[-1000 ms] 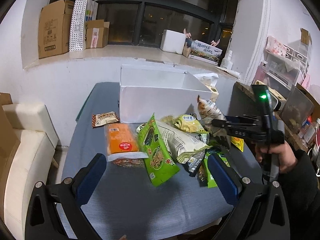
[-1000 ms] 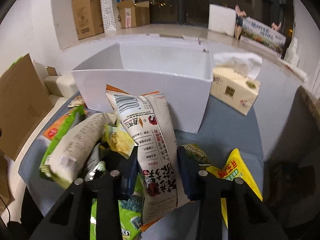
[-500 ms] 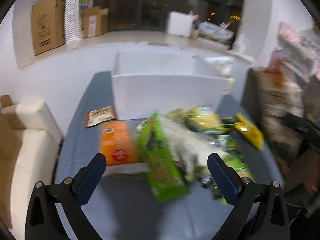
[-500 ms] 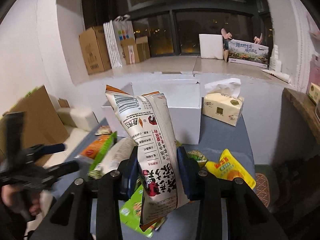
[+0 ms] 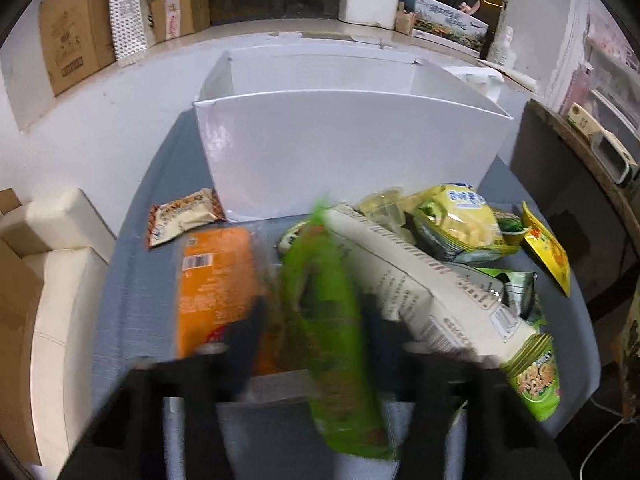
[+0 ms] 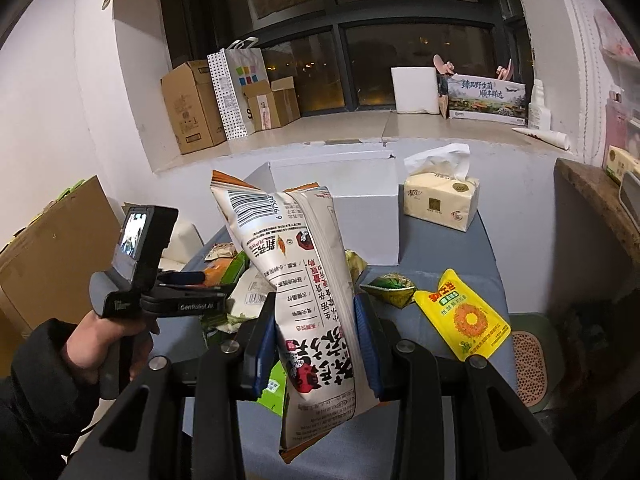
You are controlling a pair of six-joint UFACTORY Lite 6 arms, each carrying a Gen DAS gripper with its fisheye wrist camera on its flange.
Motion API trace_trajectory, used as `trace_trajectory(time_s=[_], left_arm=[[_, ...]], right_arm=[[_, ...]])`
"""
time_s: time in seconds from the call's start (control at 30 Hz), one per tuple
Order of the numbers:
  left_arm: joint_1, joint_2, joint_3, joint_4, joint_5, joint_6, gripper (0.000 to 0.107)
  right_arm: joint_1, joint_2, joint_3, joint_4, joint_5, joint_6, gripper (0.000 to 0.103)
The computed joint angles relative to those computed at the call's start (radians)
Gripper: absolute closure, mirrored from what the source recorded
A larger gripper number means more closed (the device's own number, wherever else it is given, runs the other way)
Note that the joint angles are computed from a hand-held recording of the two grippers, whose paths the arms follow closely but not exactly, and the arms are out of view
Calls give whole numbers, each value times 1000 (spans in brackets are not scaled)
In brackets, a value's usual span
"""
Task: Organize snacks
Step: 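Grasp the green snack bag with the left gripper while the right gripper holds the white bag up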
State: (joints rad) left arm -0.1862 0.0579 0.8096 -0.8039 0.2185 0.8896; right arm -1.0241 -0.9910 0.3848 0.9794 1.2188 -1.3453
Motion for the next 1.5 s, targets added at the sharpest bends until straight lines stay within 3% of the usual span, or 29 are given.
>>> trace_trajectory(time_s=[0.03,0.13,0.23,0.37,0.53,0.63,0.77,0.93,1.0,1.1,1.2,1.3,1.33,1.37,1.4,1.43,1.47,1.5], left_arm=[[0,10,8,3,16,5,84],[26,-14,-21,-118,39,132,90],[88,-113,-79,-250,106,280,92],[183,-297,-145,-274,238,321,93],[251,-432,-119,-291,352,320,92],[253,-400,-24,-325,363,336,92],[220,-213,196,-345,332,306,92],[186,82,548,-245,331,149,92],[166,199,700,-169,329,63,92],[128,396,963,-9,341,-114,92],[101,580,1198,146,374,-290,92],[79,712,1353,254,393,-401,92],[75,759,1413,297,403,-449,90],[76,801,1465,319,418,-478,77],[74,838,1517,359,437,-522,63],[71,859,1542,403,442,-569,26],[74,861,1534,413,432,-581,5],[77,841,1488,395,397,-561,4]], right_arm=[[-5,-9,-4,-2,6,-1,63],[-18,-29,-11,-4,28,-5,63],[-5,-34,-9,-7,25,5,63],[33,-46,-16,-6,3,24,63],[171,1,8,9,-95,111,63],[365,91,65,11,-258,211,63],[630,339,236,26,-520,322,63],[765,719,570,8,-693,442,63],[788,861,717,-40,-724,525,63],[840,1096,973,-270,-761,782,63],[882,1315,1223,-545,-731,1083,63],[899,1467,1406,-691,-680,1211,63],[900,1508,1455,-720,-670,1235,63],[899,1537,1496,-739,-653,1255,62],[894,1567,1530,-733,-641,1254,50],[887,1571,1524,-708,-656,1238,10],[878,1545,1477,-667,-704,1208,0],[876,1516,1426,-643,-757,1194,0]])
